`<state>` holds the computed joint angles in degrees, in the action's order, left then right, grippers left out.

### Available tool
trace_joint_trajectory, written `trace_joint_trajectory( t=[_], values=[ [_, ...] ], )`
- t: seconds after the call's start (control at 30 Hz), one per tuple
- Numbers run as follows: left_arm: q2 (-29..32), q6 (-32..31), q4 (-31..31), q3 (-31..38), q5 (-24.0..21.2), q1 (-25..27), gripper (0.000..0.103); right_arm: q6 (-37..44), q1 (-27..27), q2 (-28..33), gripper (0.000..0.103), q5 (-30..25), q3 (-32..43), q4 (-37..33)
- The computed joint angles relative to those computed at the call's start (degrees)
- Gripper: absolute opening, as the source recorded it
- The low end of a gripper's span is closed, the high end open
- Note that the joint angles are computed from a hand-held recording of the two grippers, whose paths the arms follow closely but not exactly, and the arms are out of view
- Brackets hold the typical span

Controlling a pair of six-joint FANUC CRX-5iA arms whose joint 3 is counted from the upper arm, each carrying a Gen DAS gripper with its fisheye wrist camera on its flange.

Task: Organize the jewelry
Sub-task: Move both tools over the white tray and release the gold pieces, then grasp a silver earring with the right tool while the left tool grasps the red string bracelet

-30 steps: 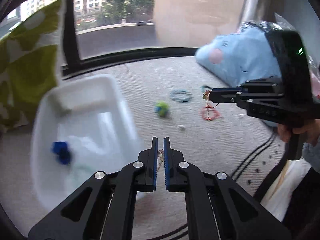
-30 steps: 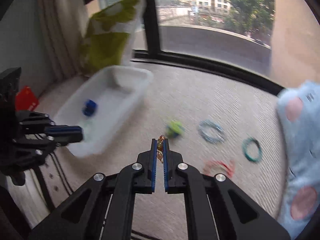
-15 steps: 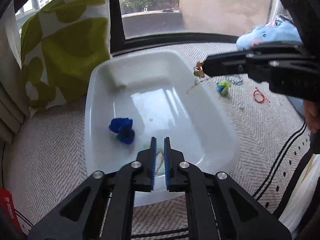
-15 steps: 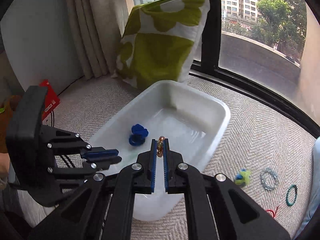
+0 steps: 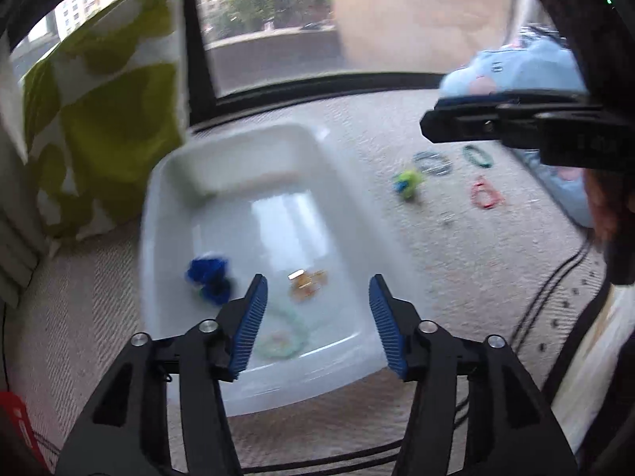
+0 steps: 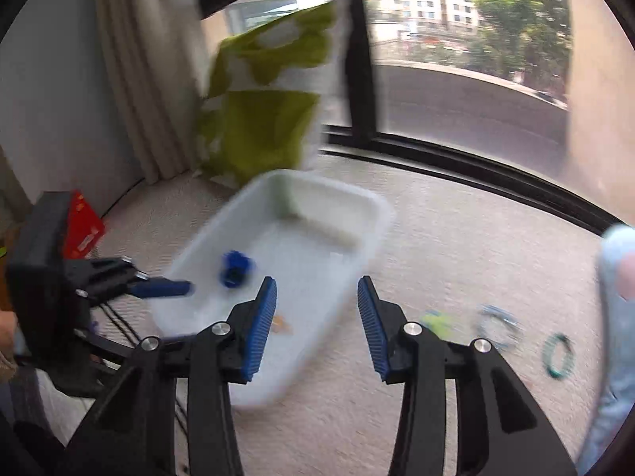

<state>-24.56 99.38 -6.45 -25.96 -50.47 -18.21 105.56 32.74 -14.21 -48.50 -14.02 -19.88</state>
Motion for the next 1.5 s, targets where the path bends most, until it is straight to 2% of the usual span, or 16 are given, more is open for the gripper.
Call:
trace_joint_trajectory(
  t=[0.1,0.27,0.47,0.6,0.77,0.97,1.17,1.2,1.3,1.43,1.47,1.5],
  values=[
    [2.8,-0.9,1.3,1.9,2.8,-3.9,0.059,0.2,-6.9,-1.2,0.043,-1.2,-1.7,2.7],
    [11.8,-0.5,1.5,7.3,7.3,-10.8,0.06,0.5,-17.7,0.3,0.043,-1.5,-4.9,9.6],
    [25.1,-0.5,0.6,15.7,10.2,-15.8,0.06,10.7,-27.5,3.3,0.043,-2.5,-6.6,5.9],
    [32.6,-4.0,0.1,21.2,11.1,-17.4,0.06,15.0,-29.6,5.3,0.043,-1.4,-7.6,4.6],
    [40.6,-5.6,0.2,28.8,8.1,-17.3,0.06,16.7,-30.3,8.1,0.043,-1.3,-7.3,2.6],
    [44.4,-4.8,-1.5,32.4,6.0,-17.0,0.06,17.8,-30.2,10.1,0.043,-0.5,-7.0,1.9],
    [45.1,-5.3,-1.4,32.3,6.3,-16.9,0.06,18.3,-30.0,10.5,0.043,0.2,-6.9,1.4],
    [45.0,-5.6,-1.3,32.1,6.7,-16.9,0.058,18.2,-29.8,10.4,0.043,0.5,-7.1,1.6],
    [44.5,-9.7,4.4,29.7,9.1,-15.6,0.04,18.4,-29.7,9.9,0.039,1.1,-7.7,2.1],
    [44.1,-14.2,8.2,27.7,11.1,-15.4,0.017,18.7,-29.1,9.5,0.018,2.4,-8.3,3.4],
    [44.1,-13.9,8.4,27.8,11.2,-15.5,0.016,19.1,-29.2,9.3,0.017,2.6,-8.5,3.5],
    [44.1,-14.2,8.6,27.7,11.3,-15.5,0.008,18.9,-28.9,9.0,0.015,3.1,-8.9,3.9]
  ],
)
